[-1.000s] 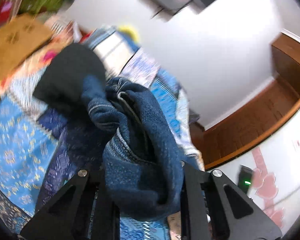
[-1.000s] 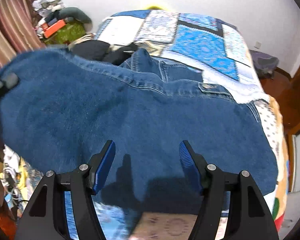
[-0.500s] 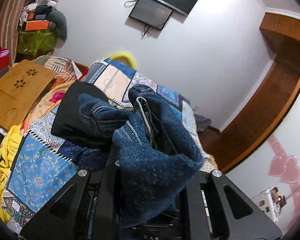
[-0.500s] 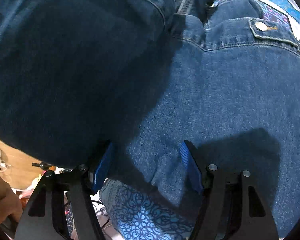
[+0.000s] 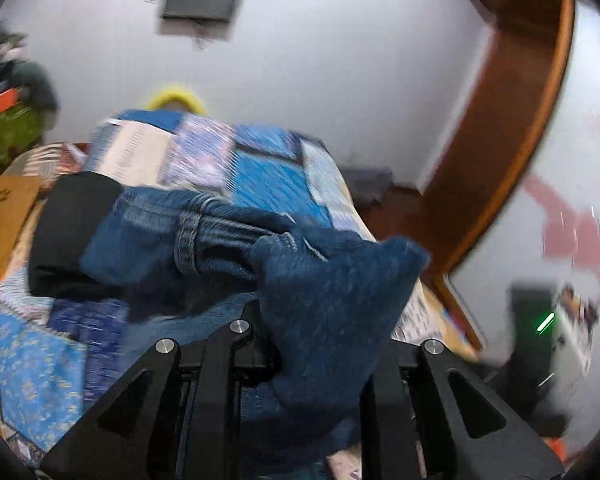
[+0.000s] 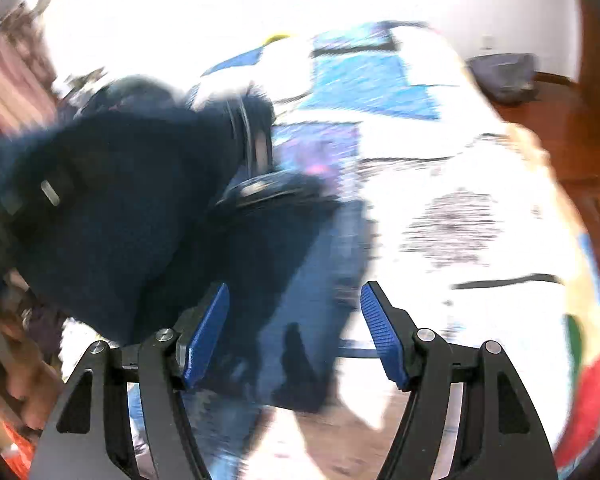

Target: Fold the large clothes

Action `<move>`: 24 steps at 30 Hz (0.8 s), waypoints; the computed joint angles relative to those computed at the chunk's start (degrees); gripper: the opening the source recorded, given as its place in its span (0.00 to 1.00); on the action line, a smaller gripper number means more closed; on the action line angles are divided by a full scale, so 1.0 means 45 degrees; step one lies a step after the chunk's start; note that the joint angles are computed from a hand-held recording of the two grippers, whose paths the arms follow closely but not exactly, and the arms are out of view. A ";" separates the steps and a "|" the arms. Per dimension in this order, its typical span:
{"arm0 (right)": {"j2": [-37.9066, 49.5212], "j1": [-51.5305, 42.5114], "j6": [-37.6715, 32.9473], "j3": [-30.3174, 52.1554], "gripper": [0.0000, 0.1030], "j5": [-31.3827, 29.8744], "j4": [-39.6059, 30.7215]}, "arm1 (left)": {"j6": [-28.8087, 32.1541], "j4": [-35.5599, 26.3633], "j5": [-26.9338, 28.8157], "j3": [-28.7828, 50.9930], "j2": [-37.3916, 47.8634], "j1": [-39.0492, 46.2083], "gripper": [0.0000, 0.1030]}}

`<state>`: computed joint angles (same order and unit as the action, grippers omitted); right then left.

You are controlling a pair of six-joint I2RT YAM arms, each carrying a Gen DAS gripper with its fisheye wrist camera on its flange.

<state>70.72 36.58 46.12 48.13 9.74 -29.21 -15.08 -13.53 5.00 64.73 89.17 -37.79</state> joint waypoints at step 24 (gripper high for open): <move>-0.1999 0.2109 0.0358 0.0229 0.63 0.2343 -0.2224 | 0.2800 -0.1867 -0.0397 -0.1625 -0.1307 -0.1028 0.65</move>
<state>61.72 46.07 47.73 49.16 20.28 -39.22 -2.48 -21.93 3.21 57.42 83.29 -42.42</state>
